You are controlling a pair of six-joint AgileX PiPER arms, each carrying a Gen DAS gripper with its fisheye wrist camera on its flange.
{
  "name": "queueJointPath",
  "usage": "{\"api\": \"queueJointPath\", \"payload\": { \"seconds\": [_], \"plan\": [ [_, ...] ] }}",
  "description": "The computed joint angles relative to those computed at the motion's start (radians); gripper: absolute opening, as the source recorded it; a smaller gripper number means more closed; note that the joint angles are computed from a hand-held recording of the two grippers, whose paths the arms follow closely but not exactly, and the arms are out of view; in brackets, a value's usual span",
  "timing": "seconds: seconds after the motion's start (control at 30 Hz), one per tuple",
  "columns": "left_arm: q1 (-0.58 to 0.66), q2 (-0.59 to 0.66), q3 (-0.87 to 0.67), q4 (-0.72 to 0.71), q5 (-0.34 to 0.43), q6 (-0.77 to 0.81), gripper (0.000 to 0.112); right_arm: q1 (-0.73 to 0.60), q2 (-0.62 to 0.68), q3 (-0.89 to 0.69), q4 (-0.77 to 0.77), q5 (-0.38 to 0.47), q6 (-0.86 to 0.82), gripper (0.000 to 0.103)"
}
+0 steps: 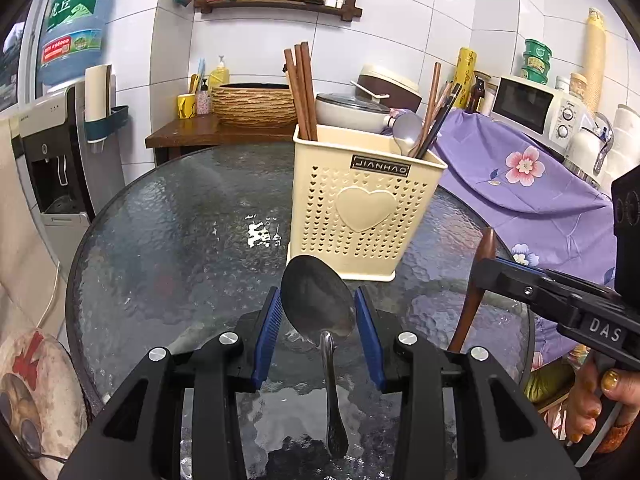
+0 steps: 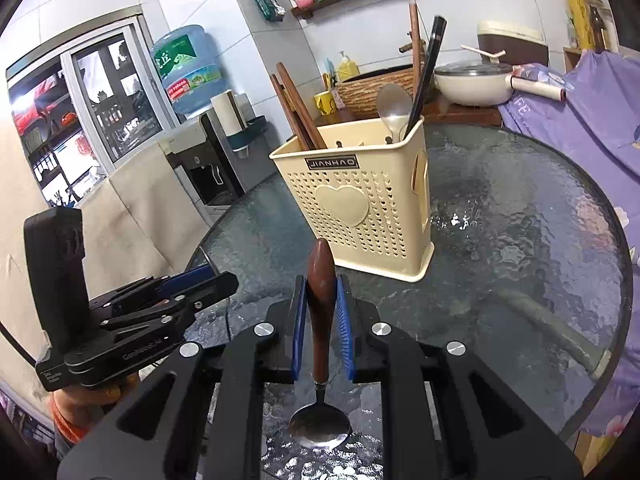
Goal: Organize utensils
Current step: 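Lift both spoons upright and carry them above the holder, then lower both spoons into the holder and open both tools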
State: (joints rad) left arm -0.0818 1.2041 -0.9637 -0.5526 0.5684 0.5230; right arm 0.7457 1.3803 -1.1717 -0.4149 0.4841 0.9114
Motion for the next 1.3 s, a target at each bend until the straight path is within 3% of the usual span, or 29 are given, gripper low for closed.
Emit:
{"api": "queueJointPath", "payload": {
  "seconds": [0.33,0.63,0.8,1.0,1.2,1.3],
  "plan": [
    [0.007,-0.015,-0.028,-0.019,0.017,0.013,0.036,0.041,-0.046,-0.008,-0.093,0.032,0.066,0.016],
    [0.025,0.022,-0.124,-0.077,0.048,0.052,0.036,0.035,-0.021,-0.112,-0.081,0.093,-0.013,0.016],
    [0.044,0.090,-0.282,-0.131,0.071,0.046,0.036,-0.010,0.009,-0.262,-0.004,0.148,-0.163,0.016],
    [0.032,0.240,-0.610,-0.109,0.113,-0.083,0.036,-0.079,0.106,-0.566,0.066,0.253,-0.321,0.016],
    [-0.064,0.422,-0.889,0.139,0.080,-0.332,0.036,-0.129,0.268,-0.872,0.047,0.342,-0.394,0.016],
    [-0.093,0.477,-0.926,0.228,0.062,-0.387,0.036,-0.133,0.341,-0.952,-0.009,0.368,-0.397,0.016]
  ]
}}
